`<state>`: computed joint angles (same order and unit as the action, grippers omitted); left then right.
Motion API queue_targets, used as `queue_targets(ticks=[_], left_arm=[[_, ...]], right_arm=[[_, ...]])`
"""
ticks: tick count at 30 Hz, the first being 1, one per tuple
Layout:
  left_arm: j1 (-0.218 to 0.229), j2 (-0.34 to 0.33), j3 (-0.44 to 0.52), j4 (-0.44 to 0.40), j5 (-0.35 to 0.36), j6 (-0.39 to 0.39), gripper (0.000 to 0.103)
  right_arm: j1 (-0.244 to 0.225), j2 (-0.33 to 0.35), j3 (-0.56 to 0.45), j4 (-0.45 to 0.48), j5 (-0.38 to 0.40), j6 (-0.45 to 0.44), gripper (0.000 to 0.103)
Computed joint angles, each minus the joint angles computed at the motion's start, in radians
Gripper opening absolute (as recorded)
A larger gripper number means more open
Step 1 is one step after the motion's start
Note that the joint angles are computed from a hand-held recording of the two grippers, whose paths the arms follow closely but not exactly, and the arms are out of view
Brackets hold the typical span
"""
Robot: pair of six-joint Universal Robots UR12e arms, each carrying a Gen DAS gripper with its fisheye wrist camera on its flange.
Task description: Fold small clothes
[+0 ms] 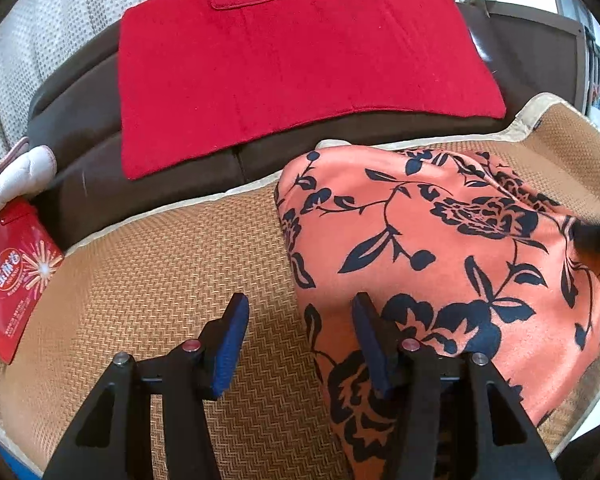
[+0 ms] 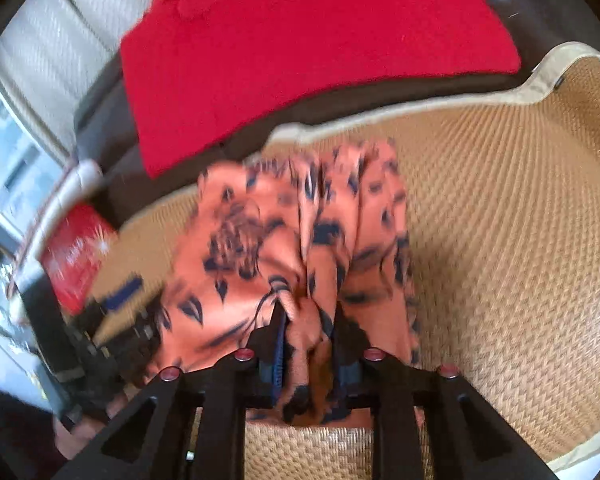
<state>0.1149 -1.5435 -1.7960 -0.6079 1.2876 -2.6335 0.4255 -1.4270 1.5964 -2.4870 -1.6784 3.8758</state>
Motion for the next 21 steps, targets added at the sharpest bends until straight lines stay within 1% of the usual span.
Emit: queue_targets(ticks=[1, 3, 4, 5, 7, 8, 9, 11, 12, 13, 14, 15, 16, 18, 20, 21], left_arm=[[0.002, 0.001, -0.002, 0.000, -0.003, 0.004, 0.054], [0.006, 0.002, -0.003, 0.002, -0.010, 0.010, 0.055], [0.006, 0.001, -0.004, 0.003, -0.013, 0.014, 0.055], [0.007, 0.002, -0.005, 0.004, -0.015, 0.017, 0.055], [0.007, 0.002, -0.003, -0.001, -0.017, 0.017, 0.055], [0.005, -0.003, 0.001, -0.003, -0.017, 0.017, 0.055], [0.005, -0.009, 0.005, 0.000, -0.017, 0.018, 0.055], [0.004, -0.008, 0.003, 0.003, -0.016, 0.021, 0.055], [0.003, -0.008, 0.002, 0.004, -0.017, 0.021, 0.055], [0.004, -0.007, 0.001, 0.002, -0.017, 0.023, 0.055], [0.005, -0.006, 0.001, -0.001, -0.020, 0.024, 0.055], [0.007, -0.004, 0.001, -0.004, -0.022, 0.025, 0.055], [0.008, -0.003, 0.002, -0.008, -0.023, 0.025, 0.055], [0.009, 0.000, 0.002, -0.012, -0.021, 0.024, 0.055], [0.007, 0.001, 0.000, -0.010, -0.016, 0.022, 0.055], [0.006, 0.002, -0.001, -0.008, -0.012, 0.020, 0.055]], right_arm=[[-0.001, -0.001, -0.006, -0.014, -0.020, 0.012, 0.024], [0.000, 0.005, -0.021, -0.055, -0.054, 0.000, 0.024], [-0.002, 0.016, -0.039, -0.076, -0.062, -0.011, 0.024], [-0.005, 0.023, -0.051, -0.085, -0.048, -0.017, 0.024], [-0.025, 0.051, -0.077, -0.110, 0.028, -0.025, 0.024], [-0.032, 0.066, -0.096, -0.085, 0.051, -0.029, 0.024], [-0.041, 0.089, -0.128, -0.031, 0.063, -0.037, 0.024], [-0.053, 0.118, -0.151, 0.019, 0.081, -0.033, 0.024], [-0.067, 0.134, -0.168, 0.071, 0.114, -0.026, 0.023], [-0.088, 0.149, -0.167, 0.103, 0.177, 0.001, 0.023], [-0.101, 0.152, -0.160, 0.093, 0.221, 0.020, 0.023], [-0.113, 0.145, -0.139, 0.046, 0.254, 0.052, 0.023], [-0.117, 0.143, -0.137, 0.041, 0.265, 0.064, 0.022], [-0.112, 0.124, -0.124, 0.031, 0.244, 0.062, 0.022], [-0.102, 0.108, -0.116, 0.033, 0.210, 0.036, 0.024], [-0.098, 0.091, -0.101, 0.022, 0.208, 0.025, 0.024]])
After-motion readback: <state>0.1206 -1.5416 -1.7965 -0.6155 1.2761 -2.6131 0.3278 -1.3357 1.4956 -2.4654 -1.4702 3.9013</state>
